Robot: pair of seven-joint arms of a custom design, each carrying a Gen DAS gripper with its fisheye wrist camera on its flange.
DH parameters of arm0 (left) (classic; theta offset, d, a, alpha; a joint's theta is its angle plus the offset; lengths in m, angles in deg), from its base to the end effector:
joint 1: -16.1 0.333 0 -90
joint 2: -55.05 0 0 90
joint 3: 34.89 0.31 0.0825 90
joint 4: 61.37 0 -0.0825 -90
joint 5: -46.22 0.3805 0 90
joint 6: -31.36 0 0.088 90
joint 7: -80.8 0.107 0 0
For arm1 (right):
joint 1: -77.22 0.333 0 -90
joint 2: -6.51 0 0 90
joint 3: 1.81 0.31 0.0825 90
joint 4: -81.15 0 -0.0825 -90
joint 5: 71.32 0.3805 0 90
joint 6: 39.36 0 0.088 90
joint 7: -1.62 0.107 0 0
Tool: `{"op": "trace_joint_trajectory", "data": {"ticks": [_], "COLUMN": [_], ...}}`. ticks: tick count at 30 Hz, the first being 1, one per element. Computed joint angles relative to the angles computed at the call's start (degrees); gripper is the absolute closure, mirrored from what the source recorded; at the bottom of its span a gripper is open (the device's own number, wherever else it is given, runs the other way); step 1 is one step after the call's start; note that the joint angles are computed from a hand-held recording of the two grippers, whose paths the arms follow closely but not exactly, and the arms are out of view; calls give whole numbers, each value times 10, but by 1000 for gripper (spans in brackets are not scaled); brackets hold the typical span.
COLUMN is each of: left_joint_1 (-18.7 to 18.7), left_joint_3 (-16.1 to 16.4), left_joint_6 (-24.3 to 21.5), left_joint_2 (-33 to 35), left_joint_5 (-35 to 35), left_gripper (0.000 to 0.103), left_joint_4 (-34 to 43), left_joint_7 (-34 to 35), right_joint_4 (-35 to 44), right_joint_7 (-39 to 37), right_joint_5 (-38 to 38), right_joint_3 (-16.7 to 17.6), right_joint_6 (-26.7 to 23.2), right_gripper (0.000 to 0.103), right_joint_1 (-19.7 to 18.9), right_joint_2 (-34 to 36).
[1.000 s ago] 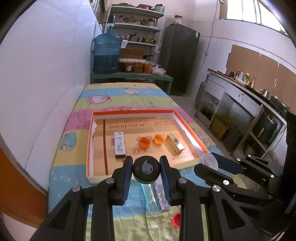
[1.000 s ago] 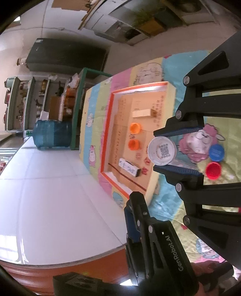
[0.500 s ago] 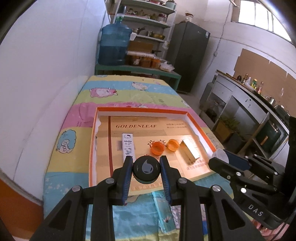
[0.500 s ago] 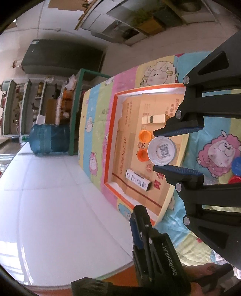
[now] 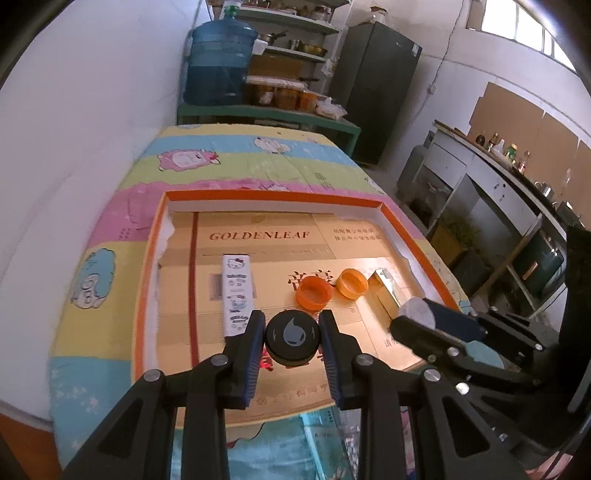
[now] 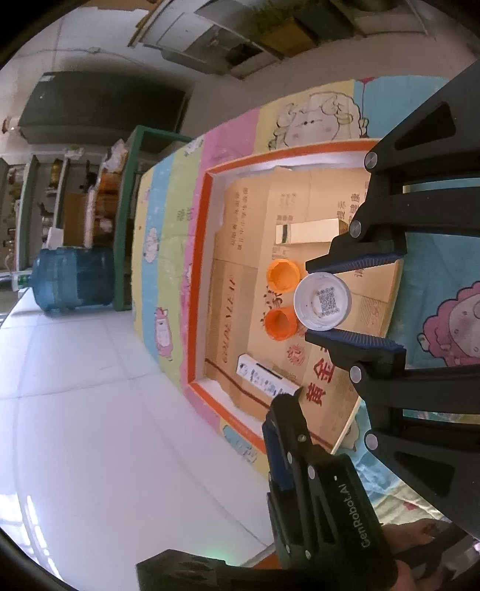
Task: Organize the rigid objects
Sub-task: 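Carry the black cap with left tool while right tool carries the white cap into the box lid, then open left tool releasing the black cap while right tool releases the white cap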
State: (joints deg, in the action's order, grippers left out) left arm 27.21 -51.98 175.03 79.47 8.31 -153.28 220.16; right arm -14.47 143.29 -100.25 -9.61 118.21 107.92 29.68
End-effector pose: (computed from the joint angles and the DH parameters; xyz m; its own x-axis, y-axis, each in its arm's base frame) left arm 0.7050 -0.0380 0.4407 -0.5086 -0.8309 0.2256 -0.7079 0.2544 -0.6589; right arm 0.6352 0.3043 0.4430 -0.0285 -0.9943 -0.1026 -0.7263 0.0911 -0.6813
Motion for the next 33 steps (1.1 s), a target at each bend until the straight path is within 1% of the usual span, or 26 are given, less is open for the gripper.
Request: {"op": "trace_joint_trajectory", "data": {"ticks": [3,8,16,24,33], "left_joint_1": [-9,-17,-19,-18,-13], "left_joint_3": [3,1,-7,-12,-21], "left_joint_6": [-3,-9,-17,-25,-24], "left_joint_2": [15,40,70,88,97], "left_joint_5": [17,48,85,110,112], "left_gripper": [73,73,73,73,73], "left_joint_4": [14,39,71,89,96], "left_joint_7": [-12,-36,-60,-75,-73], "right_joint_4": [7,15,29,39,46], "right_joint_7": [-22,-47,-79,-100,-102], "right_joint_5": [27,53,93,115,116], "right_joint_3": [10,8,3,1,-7], "right_joint_6": [2,5,6,0,-10], "right_gripper": [73,73,73,73,72], "right_joint_1": [-14,-17,-20,-18,-11], "right_joint_2": [14,28,47,58,65]}}
